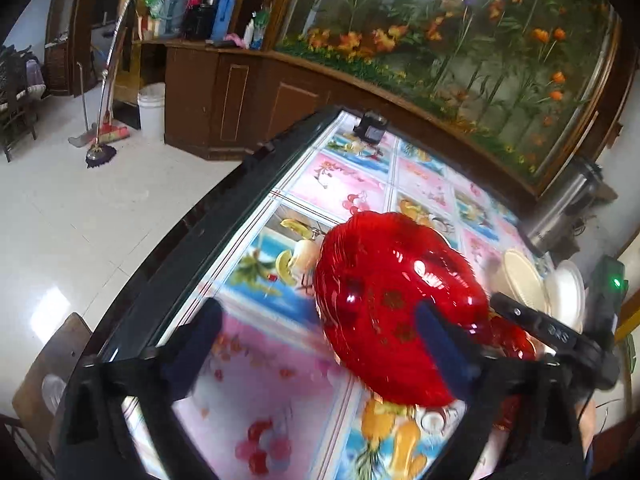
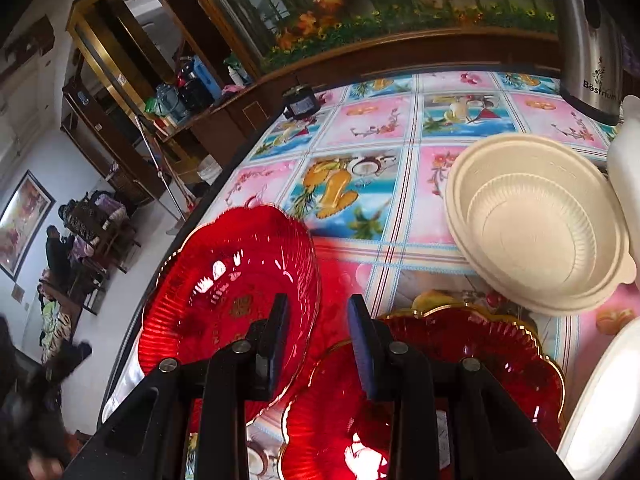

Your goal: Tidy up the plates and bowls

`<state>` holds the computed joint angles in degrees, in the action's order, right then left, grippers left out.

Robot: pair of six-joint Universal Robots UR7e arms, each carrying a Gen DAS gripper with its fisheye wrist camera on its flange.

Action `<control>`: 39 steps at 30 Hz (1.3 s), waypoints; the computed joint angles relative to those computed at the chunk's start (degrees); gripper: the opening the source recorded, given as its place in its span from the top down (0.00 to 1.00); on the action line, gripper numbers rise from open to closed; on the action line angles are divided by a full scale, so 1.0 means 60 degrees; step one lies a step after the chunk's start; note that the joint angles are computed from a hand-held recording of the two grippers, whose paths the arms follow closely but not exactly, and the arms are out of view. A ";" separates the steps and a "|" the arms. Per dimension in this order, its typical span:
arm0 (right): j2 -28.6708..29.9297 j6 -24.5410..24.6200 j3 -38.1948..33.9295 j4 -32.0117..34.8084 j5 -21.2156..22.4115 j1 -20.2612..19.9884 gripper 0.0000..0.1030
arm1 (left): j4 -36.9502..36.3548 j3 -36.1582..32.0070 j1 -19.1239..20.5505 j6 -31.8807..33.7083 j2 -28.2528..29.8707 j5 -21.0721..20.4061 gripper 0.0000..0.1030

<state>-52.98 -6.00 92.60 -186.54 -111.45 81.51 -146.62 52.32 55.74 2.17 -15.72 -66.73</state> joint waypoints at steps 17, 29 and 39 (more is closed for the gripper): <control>0.0210 0.0098 -0.0349 0.0804 0.0166 -0.0121 0.90 | 0.1647 -0.2359 0.0177 -0.0045 0.1736 0.0463 0.90; 0.0039 0.0210 -0.0039 0.1234 0.0309 0.0078 0.90 | 0.0089 0.0213 0.0008 -0.0041 0.0364 0.0949 0.85; -0.0001 -0.0489 0.0590 0.1262 0.0409 0.0527 0.90 | -0.1551 0.3251 0.0105 -0.0357 -0.1416 0.0823 0.72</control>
<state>-52.99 -8.94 96.14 -178.97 -109.00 84.67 -155.93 71.83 56.37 0.02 -24.21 -61.79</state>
